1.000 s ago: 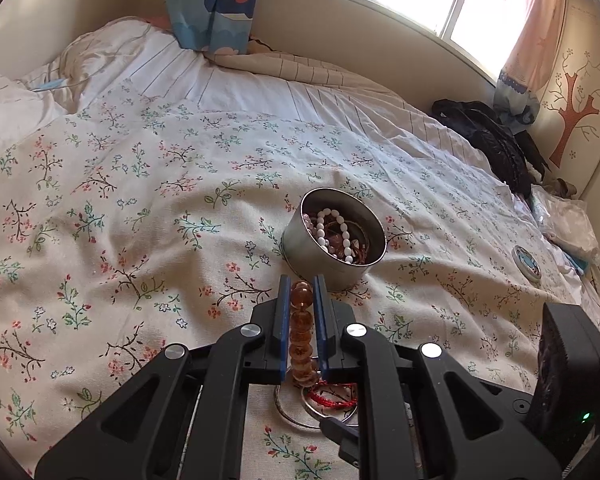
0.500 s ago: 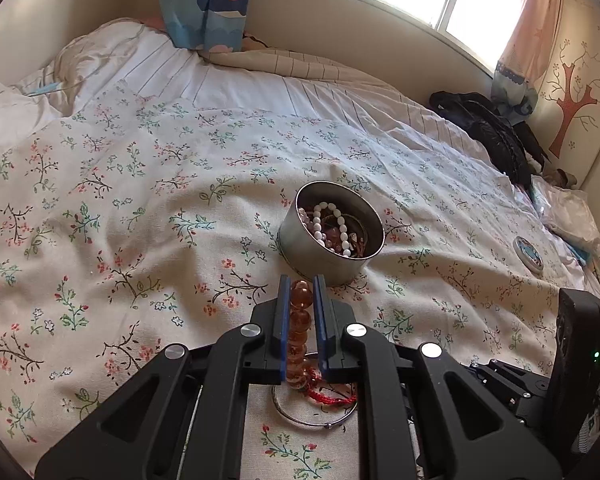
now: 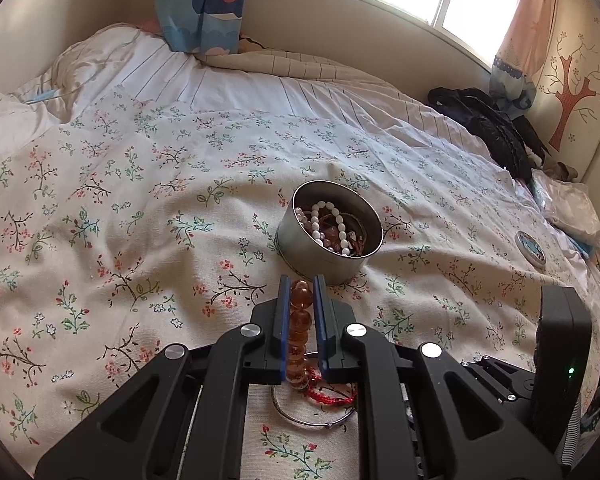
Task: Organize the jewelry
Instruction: 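Hold the amber beads with the left tool while the right tool grasps the silver bangle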
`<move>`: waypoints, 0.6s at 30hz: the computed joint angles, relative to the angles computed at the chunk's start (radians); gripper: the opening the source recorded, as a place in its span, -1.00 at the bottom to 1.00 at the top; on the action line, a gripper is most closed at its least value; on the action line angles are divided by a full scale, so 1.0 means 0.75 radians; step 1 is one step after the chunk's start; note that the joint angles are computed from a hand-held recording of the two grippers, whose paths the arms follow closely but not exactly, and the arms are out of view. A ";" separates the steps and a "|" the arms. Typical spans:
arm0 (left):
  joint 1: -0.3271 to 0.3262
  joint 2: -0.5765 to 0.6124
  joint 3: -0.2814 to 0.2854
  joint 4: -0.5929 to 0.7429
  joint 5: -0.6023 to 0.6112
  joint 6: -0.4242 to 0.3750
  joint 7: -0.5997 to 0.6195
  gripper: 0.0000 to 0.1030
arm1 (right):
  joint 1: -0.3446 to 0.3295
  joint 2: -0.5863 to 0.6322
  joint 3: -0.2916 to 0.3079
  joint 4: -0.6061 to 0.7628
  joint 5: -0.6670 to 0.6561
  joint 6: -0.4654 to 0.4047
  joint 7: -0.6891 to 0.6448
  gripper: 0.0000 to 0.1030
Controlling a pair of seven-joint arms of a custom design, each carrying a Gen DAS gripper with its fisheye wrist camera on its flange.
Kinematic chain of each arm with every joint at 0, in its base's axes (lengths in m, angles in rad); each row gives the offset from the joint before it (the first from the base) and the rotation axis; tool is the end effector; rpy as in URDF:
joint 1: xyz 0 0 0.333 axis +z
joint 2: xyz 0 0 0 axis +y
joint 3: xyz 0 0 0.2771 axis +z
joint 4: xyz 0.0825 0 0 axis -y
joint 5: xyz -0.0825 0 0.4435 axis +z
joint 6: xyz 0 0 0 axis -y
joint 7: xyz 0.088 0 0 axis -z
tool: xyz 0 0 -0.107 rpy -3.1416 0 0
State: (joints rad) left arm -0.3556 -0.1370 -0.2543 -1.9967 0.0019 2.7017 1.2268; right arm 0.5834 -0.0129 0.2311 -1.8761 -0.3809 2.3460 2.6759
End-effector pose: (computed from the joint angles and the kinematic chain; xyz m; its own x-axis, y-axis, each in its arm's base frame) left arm 0.5143 -0.3673 0.5630 -0.3575 -0.9085 0.2164 -0.6952 0.1041 -0.7113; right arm 0.4534 0.4733 0.5092 -0.0285 -0.9773 -0.2099 -0.8516 0.1337 -0.5069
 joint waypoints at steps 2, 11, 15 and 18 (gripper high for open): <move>0.002 0.000 -0.003 0.001 0.016 -0.001 -0.005 -0.79 | 0.000 -0.006 0.000 -0.006 -0.002 0.008 0.002 0.39; 0.007 -0.010 -0.016 -0.005 0.118 0.004 -0.045 -0.80 | -0.020 -0.068 0.019 -0.056 -0.119 0.029 0.129 0.12; 0.006 -0.009 -0.018 -0.003 0.141 0.001 -0.049 -0.79 | -0.026 -0.049 0.021 -0.033 -0.094 -0.022 0.120 0.17; 0.006 -0.008 -0.019 -0.002 0.155 0.000 -0.051 -0.79 | -0.023 -0.040 0.020 -0.018 -0.096 -0.047 0.100 0.32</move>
State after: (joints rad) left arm -0.3514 -0.1433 -0.2687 -1.9979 0.1182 2.7016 1.1886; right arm 0.5658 -0.0427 0.2459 -1.8898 -0.4530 2.3109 2.7510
